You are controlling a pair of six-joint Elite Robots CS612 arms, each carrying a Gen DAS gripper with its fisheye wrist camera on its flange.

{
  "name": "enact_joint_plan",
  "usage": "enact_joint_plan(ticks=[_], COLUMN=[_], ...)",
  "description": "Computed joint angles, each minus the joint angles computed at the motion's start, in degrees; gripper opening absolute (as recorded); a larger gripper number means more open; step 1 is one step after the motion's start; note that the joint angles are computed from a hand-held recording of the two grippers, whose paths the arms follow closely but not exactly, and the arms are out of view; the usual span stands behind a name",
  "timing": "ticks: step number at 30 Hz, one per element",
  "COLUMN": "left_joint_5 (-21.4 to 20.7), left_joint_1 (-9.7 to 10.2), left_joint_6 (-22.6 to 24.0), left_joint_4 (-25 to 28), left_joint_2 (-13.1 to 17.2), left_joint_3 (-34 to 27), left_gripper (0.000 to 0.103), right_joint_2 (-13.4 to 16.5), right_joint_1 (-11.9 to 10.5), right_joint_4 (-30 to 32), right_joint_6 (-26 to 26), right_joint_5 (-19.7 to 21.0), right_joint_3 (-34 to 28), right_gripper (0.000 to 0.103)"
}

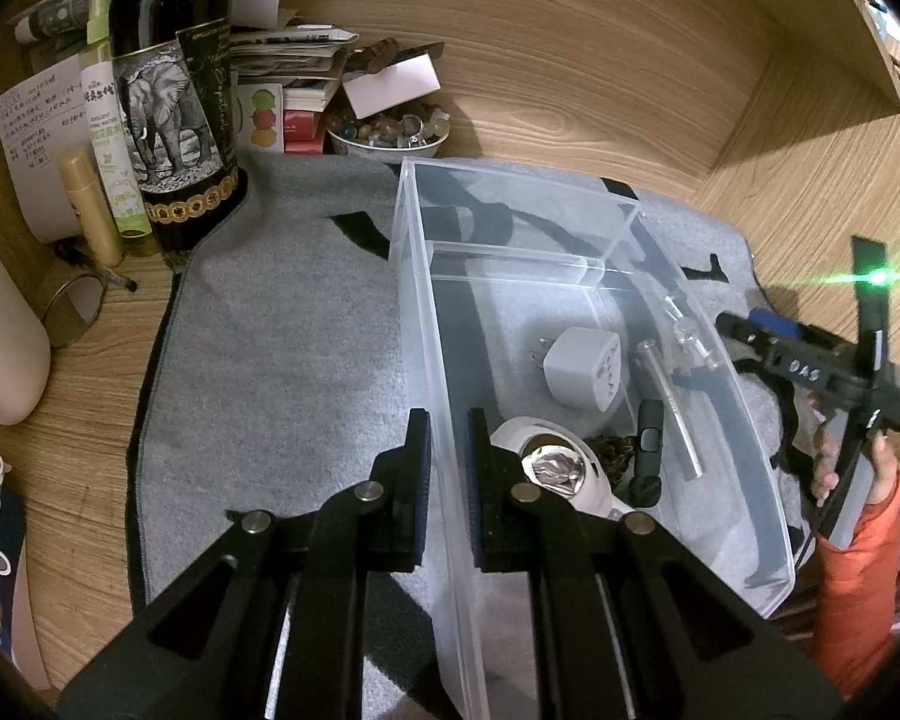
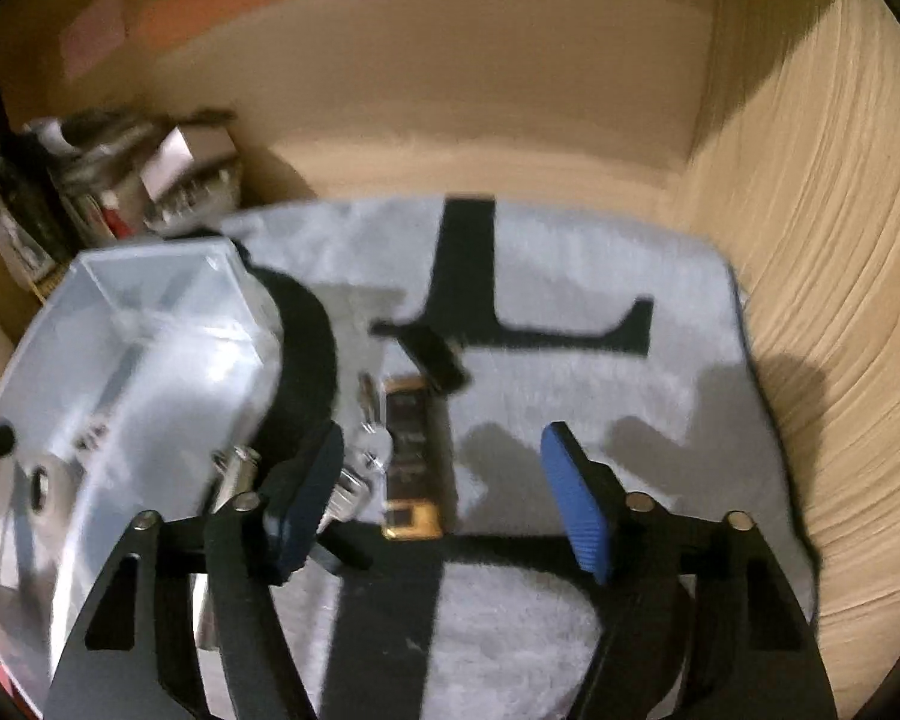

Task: Organize rigid objects
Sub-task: 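Reach the right tool to the black-and-gold lighter and grasp it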

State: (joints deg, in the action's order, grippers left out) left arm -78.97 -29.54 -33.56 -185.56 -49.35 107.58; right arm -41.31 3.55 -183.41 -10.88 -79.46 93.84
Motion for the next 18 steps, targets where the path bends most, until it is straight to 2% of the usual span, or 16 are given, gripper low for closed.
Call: enact_joint_plan(ticks=[3,7,10,12,16,18], left_joint_5=[0.0,0.0,0.0,0.0,0.0,0.0], left_joint_1=[0.01,-0.01,-0.03,-0.03,-0.03,-0.03], left_joint_6=[0.0,-0.1,-0.1,-0.1,0.0,-0.1], left_joint_4=[0.0,-0.1,-0.1,-0.1,-0.1,-0.1], left_joint_2=[0.0,0.0,0.1,0.1,0.0,0.0], left_joint_3=[0.0,0.0,0.0,0.0,0.0,0.0], left_gripper=[0.009,0.009,0.009,0.009,0.009,0.009], right_joint_2=[0.4,0.8,1.2,1.4,1.7,1.7], right_joint_1=[-0.1,0.2,0.7,0.9,1.1,1.5], right_joint_4=[3.0,6.3,5.5,5.3,4.5,3.3], right_joint_6=[-1.2,-3.4,-3.9,-3.9,-5.1,-5.7], right_joint_5=[-0.6,-0.9,-2.5,-2.5,-1.5,-2.5], right_joint_3=[-0.4,-1.0,-1.4,-1.7,-1.9,-1.5], right_gripper=[0.061,0.050,0.050,0.045,0.022,0.022])
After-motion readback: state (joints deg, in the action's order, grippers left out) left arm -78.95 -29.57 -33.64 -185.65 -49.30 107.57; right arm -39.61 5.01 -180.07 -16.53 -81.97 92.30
